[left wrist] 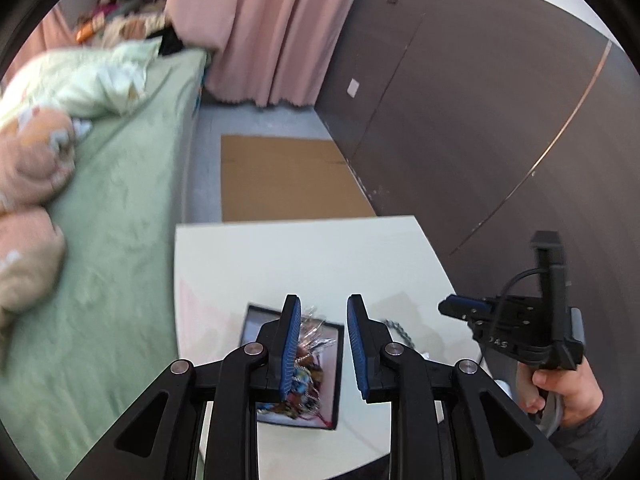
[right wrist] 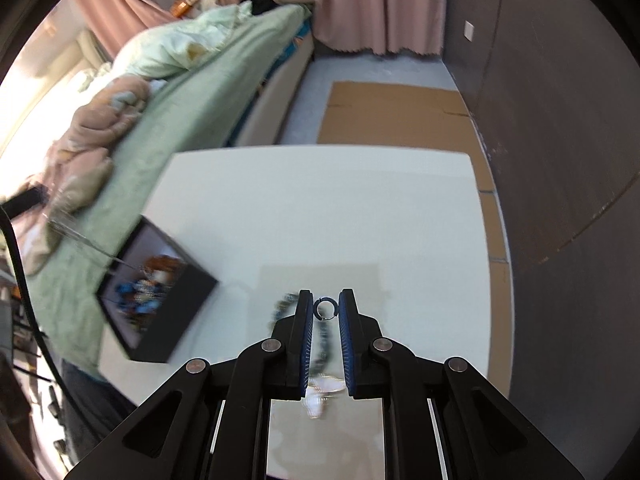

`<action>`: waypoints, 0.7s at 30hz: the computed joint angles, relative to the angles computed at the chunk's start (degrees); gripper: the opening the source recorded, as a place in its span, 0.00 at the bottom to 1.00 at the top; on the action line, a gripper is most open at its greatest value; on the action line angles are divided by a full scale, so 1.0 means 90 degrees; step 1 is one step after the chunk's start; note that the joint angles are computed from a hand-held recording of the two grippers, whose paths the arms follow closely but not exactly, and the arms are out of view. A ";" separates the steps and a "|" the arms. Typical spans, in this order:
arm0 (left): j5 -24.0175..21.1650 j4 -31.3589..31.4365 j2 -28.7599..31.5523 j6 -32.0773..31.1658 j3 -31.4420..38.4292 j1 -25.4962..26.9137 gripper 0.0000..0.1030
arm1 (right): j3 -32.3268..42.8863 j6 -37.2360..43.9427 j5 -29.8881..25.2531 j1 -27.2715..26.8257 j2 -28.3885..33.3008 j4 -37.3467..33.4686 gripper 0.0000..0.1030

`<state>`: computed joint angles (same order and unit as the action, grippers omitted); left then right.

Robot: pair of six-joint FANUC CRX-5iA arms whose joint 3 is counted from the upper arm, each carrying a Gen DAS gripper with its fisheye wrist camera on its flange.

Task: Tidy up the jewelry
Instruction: 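Lower the silver charm into the box with the left gripper while the right gripper grasps the silver ring, then carry the silver ring over the box with the right gripper and release it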

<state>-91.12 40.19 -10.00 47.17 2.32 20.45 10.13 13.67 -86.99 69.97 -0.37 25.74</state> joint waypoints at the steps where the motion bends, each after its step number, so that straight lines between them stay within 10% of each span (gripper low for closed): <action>1: -0.0044 -0.0014 0.0023 0.0055 -0.0032 0.0020 0.37 | 0.0053 0.0002 0.0047 0.0045 0.0015 0.0044 0.14; 4: 0.0069 0.0112 -0.0105 0.0033 -0.0320 0.0209 0.68 | 0.0258 0.0062 0.0215 0.0105 0.0135 0.0104 0.14; 21: 0.0086 0.0266 -0.0556 -0.0328 -0.1115 0.1317 0.77 | 0.1541 0.0745 0.0813 0.0052 0.1156 -0.0274 0.14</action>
